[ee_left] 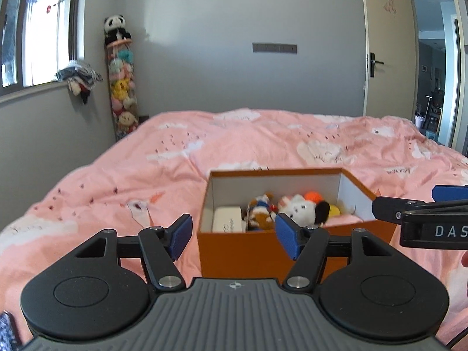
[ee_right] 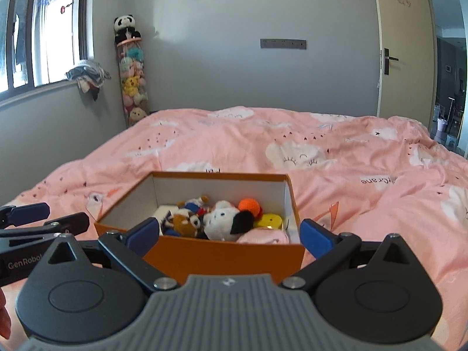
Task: Organize objects
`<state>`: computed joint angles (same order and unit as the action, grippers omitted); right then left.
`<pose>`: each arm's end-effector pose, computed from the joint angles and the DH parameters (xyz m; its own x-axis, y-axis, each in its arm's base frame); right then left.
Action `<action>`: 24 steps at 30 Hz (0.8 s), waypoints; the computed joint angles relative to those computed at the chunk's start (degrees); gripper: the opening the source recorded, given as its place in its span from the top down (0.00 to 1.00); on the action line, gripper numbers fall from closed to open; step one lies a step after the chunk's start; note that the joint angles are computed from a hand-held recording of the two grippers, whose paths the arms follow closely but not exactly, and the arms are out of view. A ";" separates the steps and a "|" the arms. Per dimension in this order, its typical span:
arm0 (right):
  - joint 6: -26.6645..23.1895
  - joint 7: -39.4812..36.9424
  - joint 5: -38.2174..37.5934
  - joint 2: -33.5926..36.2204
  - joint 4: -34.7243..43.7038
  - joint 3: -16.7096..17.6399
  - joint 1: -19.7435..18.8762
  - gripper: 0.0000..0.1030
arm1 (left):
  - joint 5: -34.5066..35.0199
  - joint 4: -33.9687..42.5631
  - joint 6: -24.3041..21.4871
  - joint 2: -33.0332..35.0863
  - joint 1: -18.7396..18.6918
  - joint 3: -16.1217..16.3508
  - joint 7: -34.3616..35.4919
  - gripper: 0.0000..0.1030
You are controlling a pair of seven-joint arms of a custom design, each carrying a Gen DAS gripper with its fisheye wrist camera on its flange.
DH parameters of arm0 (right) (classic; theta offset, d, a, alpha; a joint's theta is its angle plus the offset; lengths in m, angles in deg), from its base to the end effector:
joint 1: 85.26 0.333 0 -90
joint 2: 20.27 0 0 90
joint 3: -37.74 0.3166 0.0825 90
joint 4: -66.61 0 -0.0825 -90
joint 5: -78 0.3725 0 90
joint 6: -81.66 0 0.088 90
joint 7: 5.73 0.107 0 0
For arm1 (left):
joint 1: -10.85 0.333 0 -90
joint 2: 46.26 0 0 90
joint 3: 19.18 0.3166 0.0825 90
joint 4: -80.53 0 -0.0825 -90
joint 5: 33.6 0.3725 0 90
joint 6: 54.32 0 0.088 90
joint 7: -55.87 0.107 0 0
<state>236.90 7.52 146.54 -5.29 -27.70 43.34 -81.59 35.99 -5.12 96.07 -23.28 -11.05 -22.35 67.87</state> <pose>0.6684 0.0685 0.5401 0.5588 -0.8276 -0.0531 -0.3867 -0.2033 -0.8995 0.6375 -0.3149 0.5165 0.0798 -0.9961 -0.0390 -0.4522 -0.0013 -0.8919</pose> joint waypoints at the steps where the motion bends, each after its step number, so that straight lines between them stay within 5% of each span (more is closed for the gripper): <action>1: 0.33 -0.35 -0.18 0.08 -0.23 0.00 0.12 0.01 | -0.92 0.14 -0.12 0.32 0.22 -0.24 0.57 0.28; 11: -1.17 6.19 -6.79 2.99 1.37 -0.41 0.21 0.01 | -5.55 0.56 -1.31 1.50 0.24 -0.48 2.95 0.28; 24: -0.95 1.83 -3.01 1.62 0.28 0.64 -0.76 0.01 | -5.50 0.20 -1.28 0.96 -0.05 -0.05 2.52 0.28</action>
